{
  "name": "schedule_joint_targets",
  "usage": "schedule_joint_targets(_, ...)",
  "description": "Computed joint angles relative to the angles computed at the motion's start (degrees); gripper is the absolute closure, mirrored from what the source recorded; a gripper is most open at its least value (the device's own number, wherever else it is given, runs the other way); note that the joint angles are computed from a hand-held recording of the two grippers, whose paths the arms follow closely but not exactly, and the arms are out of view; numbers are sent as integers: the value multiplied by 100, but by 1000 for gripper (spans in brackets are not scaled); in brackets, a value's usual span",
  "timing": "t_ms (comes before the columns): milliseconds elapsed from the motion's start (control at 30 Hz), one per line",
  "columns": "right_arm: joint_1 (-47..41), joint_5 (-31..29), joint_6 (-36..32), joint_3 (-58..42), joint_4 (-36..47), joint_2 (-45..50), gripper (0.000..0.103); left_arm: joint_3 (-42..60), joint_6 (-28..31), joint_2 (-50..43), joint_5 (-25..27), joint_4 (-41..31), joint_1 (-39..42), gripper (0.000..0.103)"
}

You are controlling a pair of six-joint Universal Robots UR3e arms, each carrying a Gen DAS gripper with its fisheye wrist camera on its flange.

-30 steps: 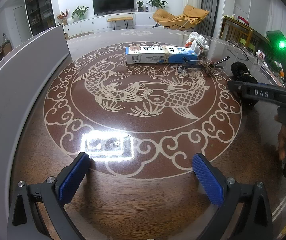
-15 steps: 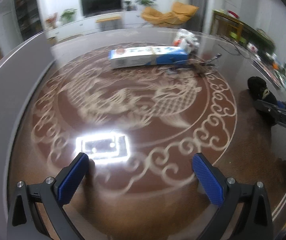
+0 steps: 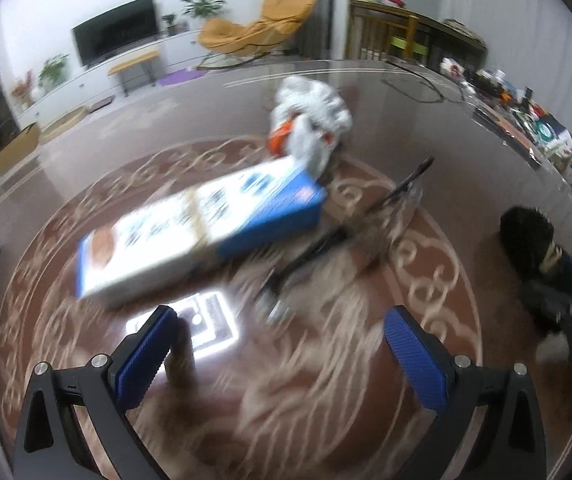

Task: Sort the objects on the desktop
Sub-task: 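Grasp the twine-tied black eyeglasses with the left tool while the right tool holds the pouch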

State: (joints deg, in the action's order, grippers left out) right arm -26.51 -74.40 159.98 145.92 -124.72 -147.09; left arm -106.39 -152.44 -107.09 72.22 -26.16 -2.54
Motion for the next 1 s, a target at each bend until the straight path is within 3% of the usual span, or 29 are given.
schedule_joint_targets(267,-88,78,-36,-7,84,-57,56,1154,322,-714,83,-361,-713,0)
schedule_joint_targets(300,-56,50,-2,-6,39,-23,56,1191,290,-715,-2,-454,-691,4)
schedule_joint_targets(333,-52,41,8,-12,42,-24,56,1155,267,-684,-181,-494,-621,21)
schedule_joint_targets(367,-43,28,29,-18,39,-22,56,1032,219,-628,-183,-293,-611,44)
schedule_joint_targets(400,-75,44,27,-21,73,-49,56,927,161,-559,-188,-163,-602,55)
schedule_joint_targets(433,-108,64,20,-31,110,-69,56,900,79,-514,-133,-149,-605,73)
schedule_joint_targets(567,-203,128,-36,-44,237,-160,56,309,-428,-101,220,165,-547,74)
schedule_joint_targets(700,216,-237,215,-32,-282,237,56,-1271,-745,1102,419,615,-87,74)
schedule_joint_targets(833,429,-283,184,-38,-481,428,55,-2785,-313,2789,164,262,1023,74)
schedule_joint_targets(1000,357,1,-98,-47,-271,333,54,-3826,596,4729,-512,-962,2941,74)
